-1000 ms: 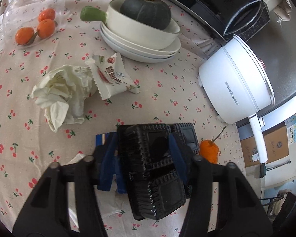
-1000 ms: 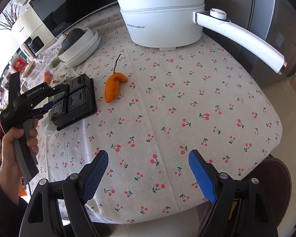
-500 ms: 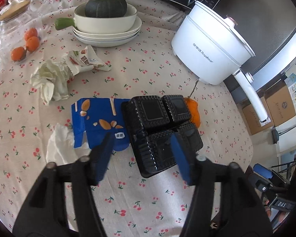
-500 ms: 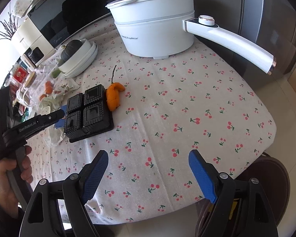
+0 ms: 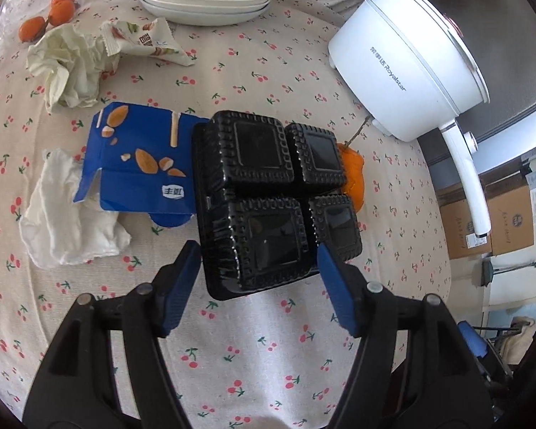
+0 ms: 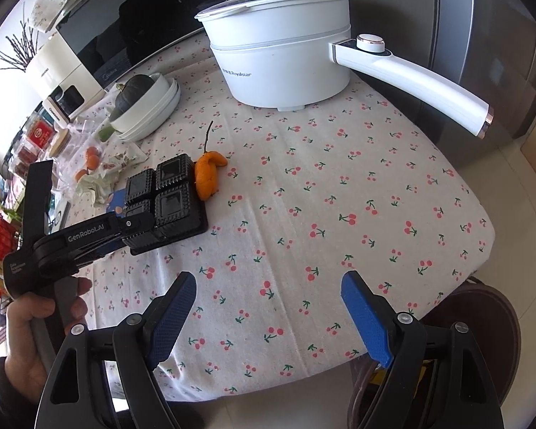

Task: Collect trash
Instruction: 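Pass the black tray from the left gripper into the right gripper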

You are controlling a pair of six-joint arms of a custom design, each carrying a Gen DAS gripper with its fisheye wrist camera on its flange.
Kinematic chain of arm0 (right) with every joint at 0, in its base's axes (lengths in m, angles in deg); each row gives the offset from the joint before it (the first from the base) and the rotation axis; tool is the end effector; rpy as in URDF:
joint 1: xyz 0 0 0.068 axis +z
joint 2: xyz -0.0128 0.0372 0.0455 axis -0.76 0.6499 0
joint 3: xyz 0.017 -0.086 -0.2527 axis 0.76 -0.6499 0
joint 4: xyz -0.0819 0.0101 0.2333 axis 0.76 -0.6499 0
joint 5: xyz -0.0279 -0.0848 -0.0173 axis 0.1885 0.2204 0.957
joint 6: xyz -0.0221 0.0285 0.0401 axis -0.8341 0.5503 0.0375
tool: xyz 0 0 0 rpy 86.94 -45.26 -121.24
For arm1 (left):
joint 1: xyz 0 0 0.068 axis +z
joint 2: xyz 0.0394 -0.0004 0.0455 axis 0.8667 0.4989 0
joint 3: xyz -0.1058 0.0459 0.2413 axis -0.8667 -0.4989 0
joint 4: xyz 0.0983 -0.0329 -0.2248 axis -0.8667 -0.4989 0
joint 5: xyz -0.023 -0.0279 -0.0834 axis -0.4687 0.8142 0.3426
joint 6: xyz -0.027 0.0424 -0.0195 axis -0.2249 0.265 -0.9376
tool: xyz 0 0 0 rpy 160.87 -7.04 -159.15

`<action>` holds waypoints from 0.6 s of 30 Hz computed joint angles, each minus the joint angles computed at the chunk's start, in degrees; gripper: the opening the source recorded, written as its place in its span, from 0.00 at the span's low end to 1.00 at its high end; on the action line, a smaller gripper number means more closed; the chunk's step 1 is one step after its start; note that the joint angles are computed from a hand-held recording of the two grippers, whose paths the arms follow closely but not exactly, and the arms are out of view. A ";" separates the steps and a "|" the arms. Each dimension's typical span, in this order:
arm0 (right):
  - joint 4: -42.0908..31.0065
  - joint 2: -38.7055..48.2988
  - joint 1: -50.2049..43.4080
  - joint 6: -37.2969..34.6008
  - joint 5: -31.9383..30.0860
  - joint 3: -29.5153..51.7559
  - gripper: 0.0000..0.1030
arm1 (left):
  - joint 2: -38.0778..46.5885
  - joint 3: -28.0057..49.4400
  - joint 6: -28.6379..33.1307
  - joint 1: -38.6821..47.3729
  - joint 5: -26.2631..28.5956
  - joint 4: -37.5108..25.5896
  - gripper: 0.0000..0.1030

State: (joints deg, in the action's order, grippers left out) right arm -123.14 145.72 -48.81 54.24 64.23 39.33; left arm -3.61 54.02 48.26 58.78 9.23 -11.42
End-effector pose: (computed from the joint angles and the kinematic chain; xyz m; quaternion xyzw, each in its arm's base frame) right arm 0.2022 0.0135 0.2320 -0.0986 0.9619 0.1442 0.2105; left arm 0.1916 -0.0122 0.1961 -0.2224 0.9424 -0.1668 0.1862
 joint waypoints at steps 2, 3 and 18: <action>-0.14 0.01 -0.31 -0.34 0.03 -0.03 0.82 | -0.68 -0.96 -0.95 0.08 0.34 1.52 0.62; -0.25 -0.08 -0.45 -0.47 0.04 -0.10 0.82 | -1.23 -1.37 -1.29 -0.05 0.17 2.00 0.61; -0.33 0.16 0.17 0.81 -1.14 0.85 0.82 | -18.11 1.94 9.69 11.84 5.91 -13.59 0.04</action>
